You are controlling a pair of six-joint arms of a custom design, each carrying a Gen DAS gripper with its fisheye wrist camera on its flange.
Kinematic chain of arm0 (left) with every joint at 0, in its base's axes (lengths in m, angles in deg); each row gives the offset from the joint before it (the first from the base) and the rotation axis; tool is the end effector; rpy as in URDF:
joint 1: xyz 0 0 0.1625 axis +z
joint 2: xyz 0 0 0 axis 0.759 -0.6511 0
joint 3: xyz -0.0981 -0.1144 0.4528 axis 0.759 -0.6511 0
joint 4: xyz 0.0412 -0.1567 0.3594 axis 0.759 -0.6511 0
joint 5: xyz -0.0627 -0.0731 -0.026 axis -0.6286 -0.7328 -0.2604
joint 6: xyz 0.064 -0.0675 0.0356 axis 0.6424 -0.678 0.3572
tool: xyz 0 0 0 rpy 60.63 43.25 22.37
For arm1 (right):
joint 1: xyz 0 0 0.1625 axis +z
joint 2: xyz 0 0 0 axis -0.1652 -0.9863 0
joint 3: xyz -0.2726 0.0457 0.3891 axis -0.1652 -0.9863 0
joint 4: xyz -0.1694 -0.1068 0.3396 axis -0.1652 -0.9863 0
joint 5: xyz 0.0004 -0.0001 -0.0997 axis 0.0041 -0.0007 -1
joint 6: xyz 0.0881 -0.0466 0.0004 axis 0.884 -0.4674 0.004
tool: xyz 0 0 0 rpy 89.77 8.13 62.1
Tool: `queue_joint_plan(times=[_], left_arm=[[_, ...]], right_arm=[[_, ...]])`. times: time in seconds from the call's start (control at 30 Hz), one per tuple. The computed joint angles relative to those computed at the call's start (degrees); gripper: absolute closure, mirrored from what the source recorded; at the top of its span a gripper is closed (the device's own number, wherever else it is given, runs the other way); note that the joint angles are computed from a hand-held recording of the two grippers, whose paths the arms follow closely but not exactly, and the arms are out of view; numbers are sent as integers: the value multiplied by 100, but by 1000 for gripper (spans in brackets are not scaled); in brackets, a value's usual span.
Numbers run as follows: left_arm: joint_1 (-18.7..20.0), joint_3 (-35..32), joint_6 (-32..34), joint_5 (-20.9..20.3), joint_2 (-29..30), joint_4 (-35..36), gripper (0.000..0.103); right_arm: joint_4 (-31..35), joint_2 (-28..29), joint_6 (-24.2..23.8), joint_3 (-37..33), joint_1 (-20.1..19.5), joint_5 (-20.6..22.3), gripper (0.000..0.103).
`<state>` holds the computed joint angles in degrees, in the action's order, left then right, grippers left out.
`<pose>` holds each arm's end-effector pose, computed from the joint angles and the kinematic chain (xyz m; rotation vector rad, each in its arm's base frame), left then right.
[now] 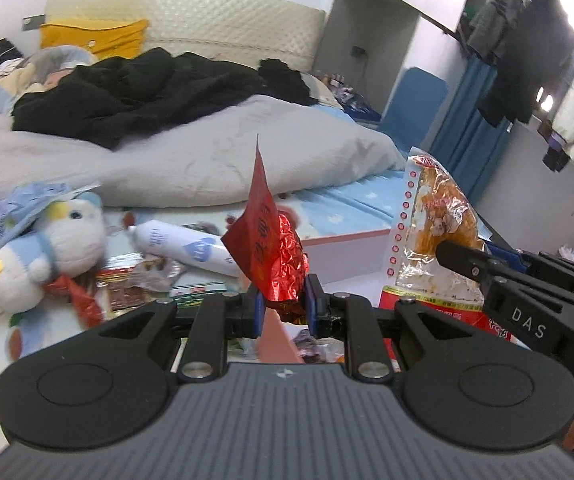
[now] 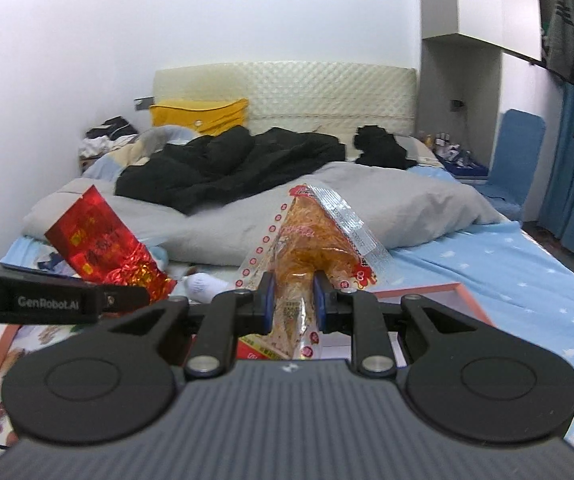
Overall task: Organize snacks
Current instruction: 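Carry the red foil packet with the left tool while the right tool carries the orange packet to the box, then open both tools over the pink box to drop the packets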
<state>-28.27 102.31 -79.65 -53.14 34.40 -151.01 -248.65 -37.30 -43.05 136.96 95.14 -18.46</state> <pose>-0.5357 -0.4408 0.0729 0.3382 2.3595 -1.1608 0.1000 -0.4396 0.4688 0.9530 -2.2006 1.1929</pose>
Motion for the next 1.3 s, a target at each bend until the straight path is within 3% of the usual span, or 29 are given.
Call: queue_joint_plan(times=[0.33,0.7,0.8,0.87,0.9,1.03,1.1,1.17,1.3], left_arm=[[313,-904,487,-552,833,63,80],[613,-1636,492,-1041,1414,613,80],[680,-1781,445,-1088,1504,677,73],[688,-1823,490,-1074,1543,662,57],[688,-1851,532,-1032,1567,666,50],[681,-1871,653,-1011,1583,616,49],[670,-1843,704,-991,1562,566,49],[647,-1791,738,-942,1525,500,49],[572,-1642,826,-824,1422,314,49]], right_arm=[[211,136,26,-250,-715,-43,80],[297,540,-123,-431,-1125,-358,77],[419,594,-112,-468,-1146,-503,72],[357,617,-94,-464,-1179,-535,63],[333,603,-85,-444,-1200,-534,64],[461,573,10,-507,-1273,-495,64],[413,572,23,-520,-1283,-469,57],[465,489,105,-502,-1334,-314,40],[494,376,116,-483,-1322,-183,39]])
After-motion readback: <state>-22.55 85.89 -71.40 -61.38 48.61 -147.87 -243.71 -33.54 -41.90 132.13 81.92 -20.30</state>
